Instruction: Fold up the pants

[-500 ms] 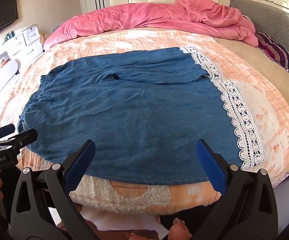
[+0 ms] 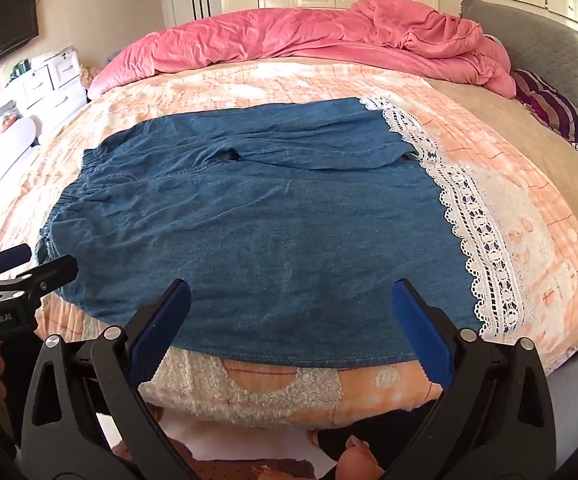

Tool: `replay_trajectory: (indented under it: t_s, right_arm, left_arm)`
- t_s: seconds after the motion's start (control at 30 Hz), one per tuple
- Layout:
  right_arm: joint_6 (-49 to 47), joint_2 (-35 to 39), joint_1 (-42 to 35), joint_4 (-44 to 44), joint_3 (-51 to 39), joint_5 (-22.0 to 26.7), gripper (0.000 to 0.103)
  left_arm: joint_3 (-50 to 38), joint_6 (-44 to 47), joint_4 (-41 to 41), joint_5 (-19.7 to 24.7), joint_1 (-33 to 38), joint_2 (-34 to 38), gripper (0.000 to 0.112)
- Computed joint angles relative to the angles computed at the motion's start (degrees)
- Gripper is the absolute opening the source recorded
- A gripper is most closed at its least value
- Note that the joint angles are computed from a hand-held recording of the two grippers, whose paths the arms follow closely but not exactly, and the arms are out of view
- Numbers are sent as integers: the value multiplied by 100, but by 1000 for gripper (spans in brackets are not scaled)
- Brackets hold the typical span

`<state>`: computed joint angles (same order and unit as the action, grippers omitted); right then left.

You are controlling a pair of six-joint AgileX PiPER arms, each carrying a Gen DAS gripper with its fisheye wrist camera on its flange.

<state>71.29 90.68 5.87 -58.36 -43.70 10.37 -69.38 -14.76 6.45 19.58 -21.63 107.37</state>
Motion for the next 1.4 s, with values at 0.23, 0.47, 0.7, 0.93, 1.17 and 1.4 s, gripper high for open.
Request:
replay_trajectory:
  t_s: [0.23,0.47,0.7,0.93,1.17,1.4]
  right_arm:
    - [511,93,19,-506,18,-41,94]
    - [516,98,20,-502,17,-32,94]
    - [651,114,22,-650,22,-35,94]
    - [708,122,32,-706,22,-20,94]
    - [782,122,46,-773,22,-7,94]
    - [853,133,38,-851,33,-27,94]
  left_arm:
    - [171,313,-227,-178,65,-9,99]
    - [203,423,-317,-231,92,9,99]
    - [206,439,-328,-269,96,23,99]
    - [174,451,-335,-233,96,29,99]
    - [159,510,-386,-245,98,40,99]
    - [178,437,-321,-253,83,32,99]
